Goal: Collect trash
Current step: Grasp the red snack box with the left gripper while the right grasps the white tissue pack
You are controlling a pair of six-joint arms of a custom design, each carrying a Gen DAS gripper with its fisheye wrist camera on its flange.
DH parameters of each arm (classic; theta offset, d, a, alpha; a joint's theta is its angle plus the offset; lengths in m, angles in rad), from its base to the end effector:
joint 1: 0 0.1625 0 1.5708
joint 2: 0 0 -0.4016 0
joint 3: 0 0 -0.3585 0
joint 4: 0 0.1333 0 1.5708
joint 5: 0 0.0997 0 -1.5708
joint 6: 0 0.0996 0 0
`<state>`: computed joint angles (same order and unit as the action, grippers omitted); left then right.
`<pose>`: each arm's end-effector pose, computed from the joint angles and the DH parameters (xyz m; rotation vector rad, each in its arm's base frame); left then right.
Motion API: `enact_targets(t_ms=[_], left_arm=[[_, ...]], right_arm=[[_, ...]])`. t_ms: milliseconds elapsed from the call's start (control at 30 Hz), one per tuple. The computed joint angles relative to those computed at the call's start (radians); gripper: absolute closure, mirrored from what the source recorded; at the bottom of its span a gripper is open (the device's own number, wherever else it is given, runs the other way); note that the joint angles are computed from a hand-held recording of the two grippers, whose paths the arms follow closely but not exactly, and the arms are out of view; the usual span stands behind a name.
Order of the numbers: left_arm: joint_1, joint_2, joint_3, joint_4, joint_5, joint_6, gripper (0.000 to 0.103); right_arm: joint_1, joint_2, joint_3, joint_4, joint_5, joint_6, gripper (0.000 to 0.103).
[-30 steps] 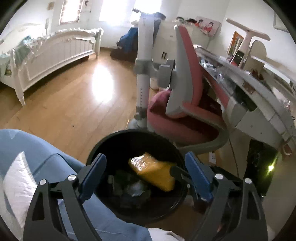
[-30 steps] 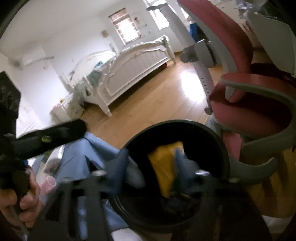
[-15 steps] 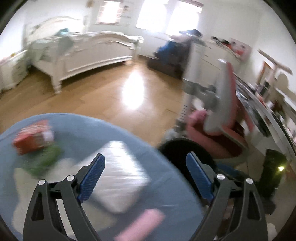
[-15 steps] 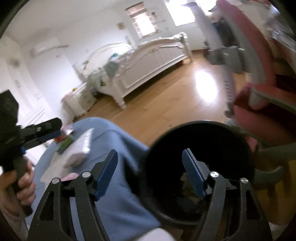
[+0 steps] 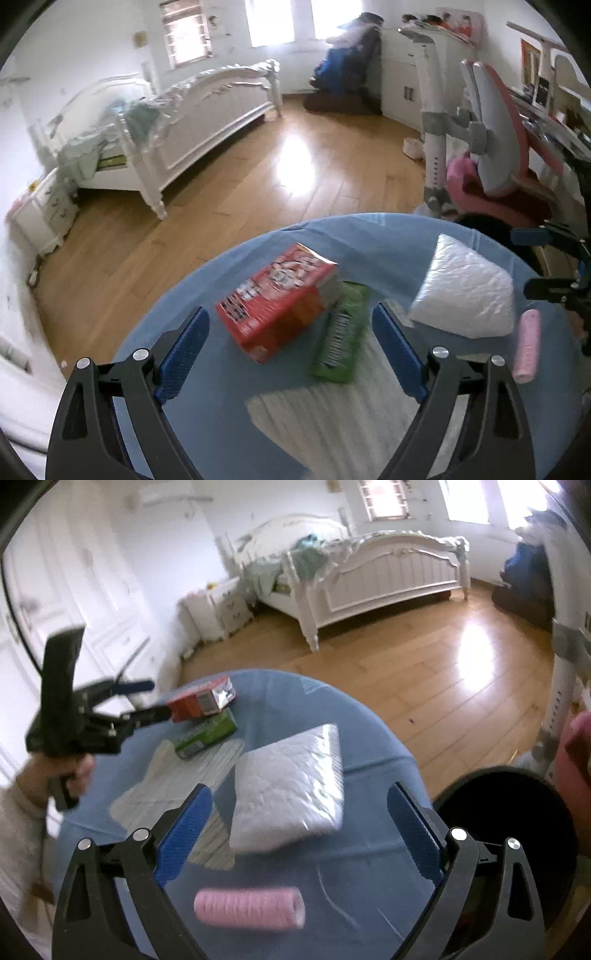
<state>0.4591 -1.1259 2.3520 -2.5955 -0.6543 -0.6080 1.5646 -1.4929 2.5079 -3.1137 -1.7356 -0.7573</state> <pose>-0.2461 -0.3585 0.1083 0.6857 2.2038 -0.7096 0.1148 -0.3567 0.2237 0.9456 -2.5646 0.6013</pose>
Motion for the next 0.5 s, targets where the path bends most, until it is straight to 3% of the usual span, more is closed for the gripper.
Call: enact_targets(t_ms=[100,167,300,333,367,433,500], left_arm=[[0.072,-0.004,-0.005,-0.125,-0.06,0.171,0.014],[0.111,0.006,-0.021,-0.142,-0.092,0.24,0.014],[0.173,0.03,-0.047,-0.157,-0.136,0.316,0.015],[0.187,0.03,-0.045,-0.178,-0.166,0.322,0.024],[0.192,0.034,-0.042,-0.189,-0.179,0.321,0.041],[0.178,0.055,-0.033,-0.188,-0.131,0.29,0.052],[0.159,0.062,-0.012,-0.214,-0.109,0.258,0.053]], right_arm=[[0.042,0.086,-0.053,0.03,-0.076,0.051,0.009],[0.06,0.13,-0.064,0.018,-0.113,0.059,0.009],[0.079,0.197,-0.059,-0.055,-0.166,0.015,0.011],[0.095,0.22,-0.053,-0.102,-0.195,-0.006,0.016],[0.108,0.241,-0.051,-0.14,-0.218,-0.018,0.029],[0.107,0.228,-0.062,-0.091,-0.206,0.004,0.041],[0.095,0.211,-0.059,-0.075,-0.183,0.008,0.047]])
